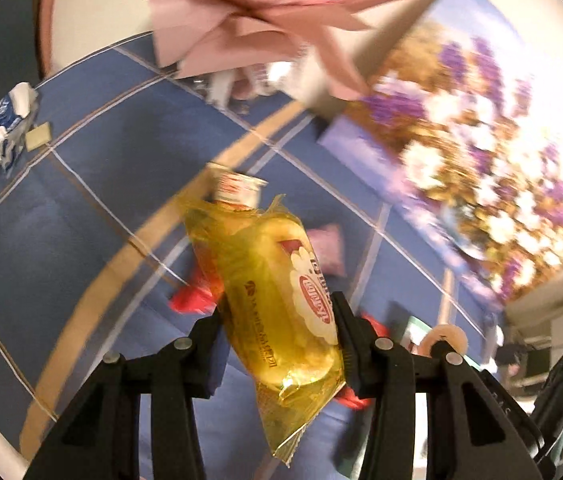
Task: Organize snacks
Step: 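Carry the yellow bag and pudding cup over the white tray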
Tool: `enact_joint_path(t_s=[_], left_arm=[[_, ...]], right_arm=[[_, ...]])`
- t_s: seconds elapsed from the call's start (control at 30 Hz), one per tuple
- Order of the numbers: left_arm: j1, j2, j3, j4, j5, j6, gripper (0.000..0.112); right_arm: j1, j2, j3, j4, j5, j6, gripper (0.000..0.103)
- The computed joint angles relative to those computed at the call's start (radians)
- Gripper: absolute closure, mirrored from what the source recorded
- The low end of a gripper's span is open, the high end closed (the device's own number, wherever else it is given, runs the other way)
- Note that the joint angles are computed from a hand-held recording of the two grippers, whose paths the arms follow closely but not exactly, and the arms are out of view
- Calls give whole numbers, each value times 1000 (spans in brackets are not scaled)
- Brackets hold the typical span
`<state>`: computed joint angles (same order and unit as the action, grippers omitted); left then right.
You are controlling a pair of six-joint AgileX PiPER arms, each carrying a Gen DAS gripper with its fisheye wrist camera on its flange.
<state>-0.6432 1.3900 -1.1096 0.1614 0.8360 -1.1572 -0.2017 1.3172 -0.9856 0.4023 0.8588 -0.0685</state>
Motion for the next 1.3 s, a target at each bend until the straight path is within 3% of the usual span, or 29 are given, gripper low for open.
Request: enact_joint_path(t_s=[0.3, 0.5, 0.73, 0.83, 1.0, 1.3], left_arm=[[-198, 93, -126, 20, 4, -93, 64], [-297, 221, -291, 15, 69, -80, 64], [-353, 418, -546, 11, 184, 13, 64], [-366, 499, -630, 1, 190, 64, 64], [-375, 619, -709, 1, 196, 130, 64], [-347, 729, -759, -82, 152, 232, 64]], right_arm=[[-248, -175, 29, 56, 160, -123, 64], [-508, -224, 22, 79, 256, -275, 64], [-714, -177, 15, 75, 278, -375, 64], [-724, -153, 17, 60, 260, -387, 64], [-617, -71, 76, -45, 147, -334, 64], [-573, 72, 134, -119, 30, -273, 64]])
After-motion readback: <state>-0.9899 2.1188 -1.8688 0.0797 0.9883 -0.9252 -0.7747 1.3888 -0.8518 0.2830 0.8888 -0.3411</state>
